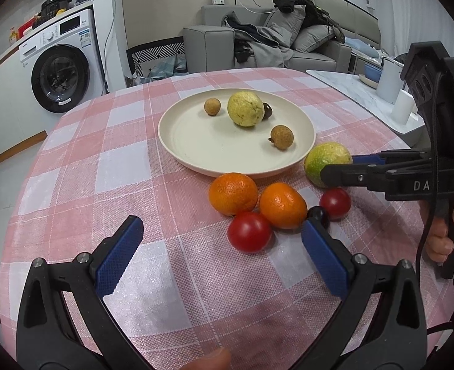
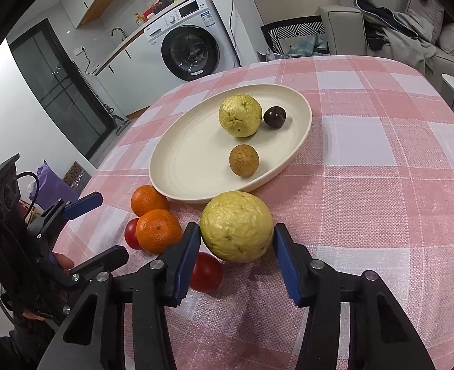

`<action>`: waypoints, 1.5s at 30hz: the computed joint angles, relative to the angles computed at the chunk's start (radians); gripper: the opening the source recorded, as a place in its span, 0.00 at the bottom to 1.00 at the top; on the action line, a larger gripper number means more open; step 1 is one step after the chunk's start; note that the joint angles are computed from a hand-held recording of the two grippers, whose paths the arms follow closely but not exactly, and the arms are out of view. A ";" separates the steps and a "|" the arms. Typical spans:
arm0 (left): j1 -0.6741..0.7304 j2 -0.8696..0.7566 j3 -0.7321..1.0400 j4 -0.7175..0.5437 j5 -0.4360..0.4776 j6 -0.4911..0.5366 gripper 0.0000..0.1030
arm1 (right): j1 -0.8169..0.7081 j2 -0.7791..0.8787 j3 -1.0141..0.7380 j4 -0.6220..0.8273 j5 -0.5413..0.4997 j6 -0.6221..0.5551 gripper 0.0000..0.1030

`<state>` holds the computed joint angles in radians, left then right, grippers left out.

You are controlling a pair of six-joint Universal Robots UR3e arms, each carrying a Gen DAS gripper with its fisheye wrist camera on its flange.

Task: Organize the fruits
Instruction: 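Grasp the red tomato with the left tool, then carry the tomato with the left tool while the right tool carries the guava, release both onto the plate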

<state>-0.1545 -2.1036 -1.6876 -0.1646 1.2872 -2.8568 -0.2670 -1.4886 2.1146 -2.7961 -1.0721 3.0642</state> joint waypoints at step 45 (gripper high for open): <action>-0.002 -0.027 0.068 -0.163 -0.073 0.082 0.28 | -0.033 -0.065 0.040 -0.034 0.056 -0.012 0.34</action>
